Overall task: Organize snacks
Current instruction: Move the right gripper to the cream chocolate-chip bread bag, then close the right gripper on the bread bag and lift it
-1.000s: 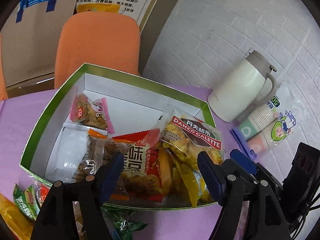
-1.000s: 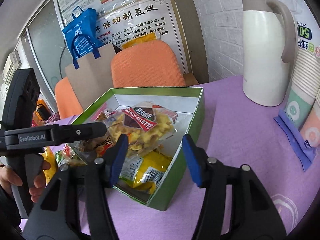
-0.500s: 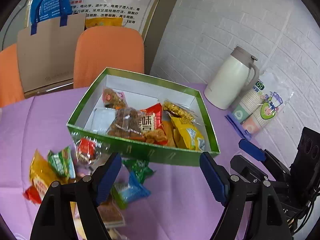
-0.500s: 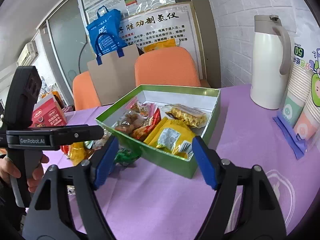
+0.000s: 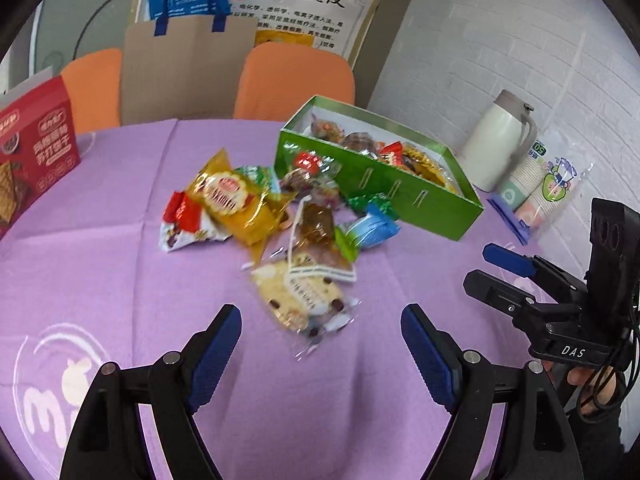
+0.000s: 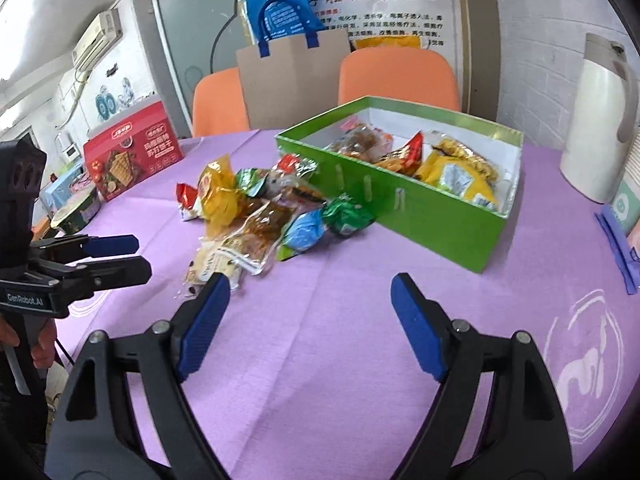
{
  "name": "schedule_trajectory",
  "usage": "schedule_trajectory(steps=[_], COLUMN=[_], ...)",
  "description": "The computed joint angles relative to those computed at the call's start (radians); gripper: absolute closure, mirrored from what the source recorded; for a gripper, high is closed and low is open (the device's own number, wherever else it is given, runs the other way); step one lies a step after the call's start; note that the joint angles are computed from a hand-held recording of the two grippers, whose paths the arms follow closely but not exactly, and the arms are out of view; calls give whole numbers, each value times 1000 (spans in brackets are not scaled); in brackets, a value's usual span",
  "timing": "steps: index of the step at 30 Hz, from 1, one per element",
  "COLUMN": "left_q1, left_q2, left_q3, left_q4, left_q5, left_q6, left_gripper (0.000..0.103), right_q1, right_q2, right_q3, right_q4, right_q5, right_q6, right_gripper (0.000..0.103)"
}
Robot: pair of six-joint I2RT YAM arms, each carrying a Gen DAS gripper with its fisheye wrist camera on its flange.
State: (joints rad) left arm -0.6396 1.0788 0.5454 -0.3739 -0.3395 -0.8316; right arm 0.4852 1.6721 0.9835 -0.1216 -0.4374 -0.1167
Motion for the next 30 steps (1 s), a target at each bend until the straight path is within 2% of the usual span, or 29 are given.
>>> schedule_trajectory(steps=[7,12,14,18,19,20,21,23,25,30], left_q1=[12,51,83,134,148,160,168,187,207,260], left_q2=[-203,-319,-349,-376,-364,-343,-323,-264,-196,-13], left_q3=[-141,-196,-215,-253,-258,-260,-262,-261,-252,-233], left_q4=[-79,-115,-106,-51,-28,2,31,103,168,348], left_q5=[-8,24,61,132,153,178,194,225,262,380], left_q6=[-99,-118,-106,-77,-72,-64,-56,-26,-7,23], left_gripper=[19,19,19,19,19,19,19,19,19,20], right_q1=[134,204,230,253,255,258,250,243,238,208], right_q2=[162,283,317,325,324,328,325,307,275,212], right_q3=[156,304,352,347,339,339,331,309,265,181], right_q4=[-87,-159,-210,-219,-212,-211,-208,-217,-211,-173], right_q5=[4,45,70,84,87,83,50,25,21,-19], right_q6=[10,40,34,27,23,18,12,-11,-37,-33], right_gripper=[23,29,34,34,42,55,62,85,89,88])
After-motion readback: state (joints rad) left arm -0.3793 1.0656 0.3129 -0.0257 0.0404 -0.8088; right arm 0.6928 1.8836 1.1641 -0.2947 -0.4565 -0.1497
